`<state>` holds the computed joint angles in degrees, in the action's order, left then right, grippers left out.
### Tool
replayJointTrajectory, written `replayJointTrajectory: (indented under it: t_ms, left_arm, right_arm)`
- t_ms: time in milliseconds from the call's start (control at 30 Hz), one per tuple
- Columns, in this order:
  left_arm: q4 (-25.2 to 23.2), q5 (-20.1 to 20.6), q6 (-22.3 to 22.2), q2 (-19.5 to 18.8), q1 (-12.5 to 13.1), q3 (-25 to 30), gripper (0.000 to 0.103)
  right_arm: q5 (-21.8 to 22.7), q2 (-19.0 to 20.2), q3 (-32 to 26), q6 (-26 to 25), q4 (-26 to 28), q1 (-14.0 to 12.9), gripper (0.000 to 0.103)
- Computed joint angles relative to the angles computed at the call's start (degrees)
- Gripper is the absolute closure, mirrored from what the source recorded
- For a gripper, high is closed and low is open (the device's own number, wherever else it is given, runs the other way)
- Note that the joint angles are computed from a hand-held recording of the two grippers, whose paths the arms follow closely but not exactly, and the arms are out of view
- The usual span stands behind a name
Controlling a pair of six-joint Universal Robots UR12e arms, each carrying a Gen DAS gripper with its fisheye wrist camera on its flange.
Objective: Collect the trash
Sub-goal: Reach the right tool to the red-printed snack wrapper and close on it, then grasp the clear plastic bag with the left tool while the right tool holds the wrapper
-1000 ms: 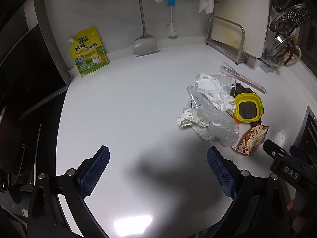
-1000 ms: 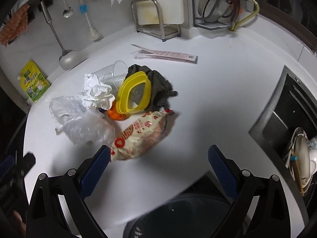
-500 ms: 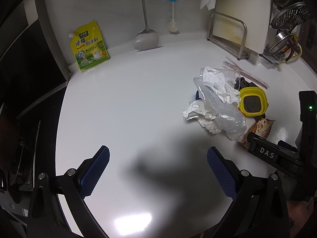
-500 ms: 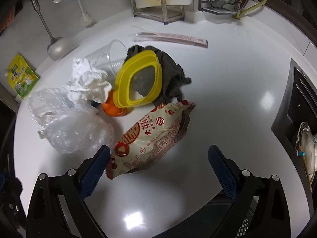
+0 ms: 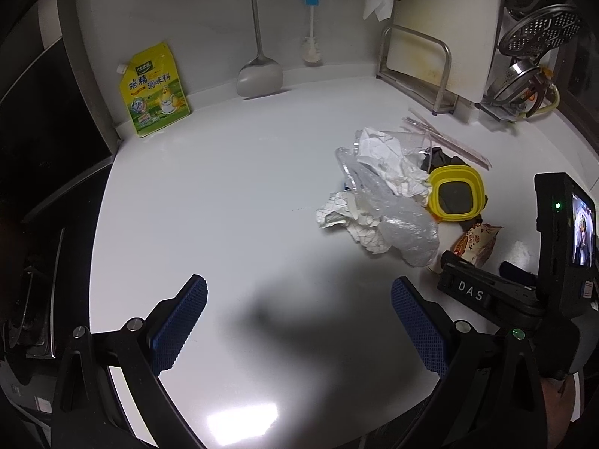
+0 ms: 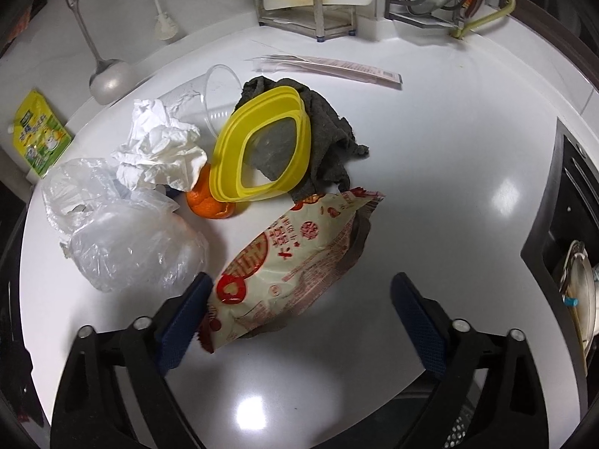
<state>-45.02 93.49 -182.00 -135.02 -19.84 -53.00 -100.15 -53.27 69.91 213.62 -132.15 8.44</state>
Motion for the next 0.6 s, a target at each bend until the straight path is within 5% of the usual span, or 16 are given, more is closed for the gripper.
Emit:
replayJointTrajectory:
  t_ms: [300, 600]
  left_arm:
    - [0.0, -2.2, -1.4, -0.7, -0.7, 0.7, 0.006]
    - [-1.3, -2.8, -6.7, -2.9, -2.1, 3.5, 0.006]
  right_arm:
    - [3.0, -2.4, 4.7, -4.5, -5.8, -1.0, 0.065]
    - [4.7, -5.4, 10.1, -11.8, -11.4, -2.0, 0.072]
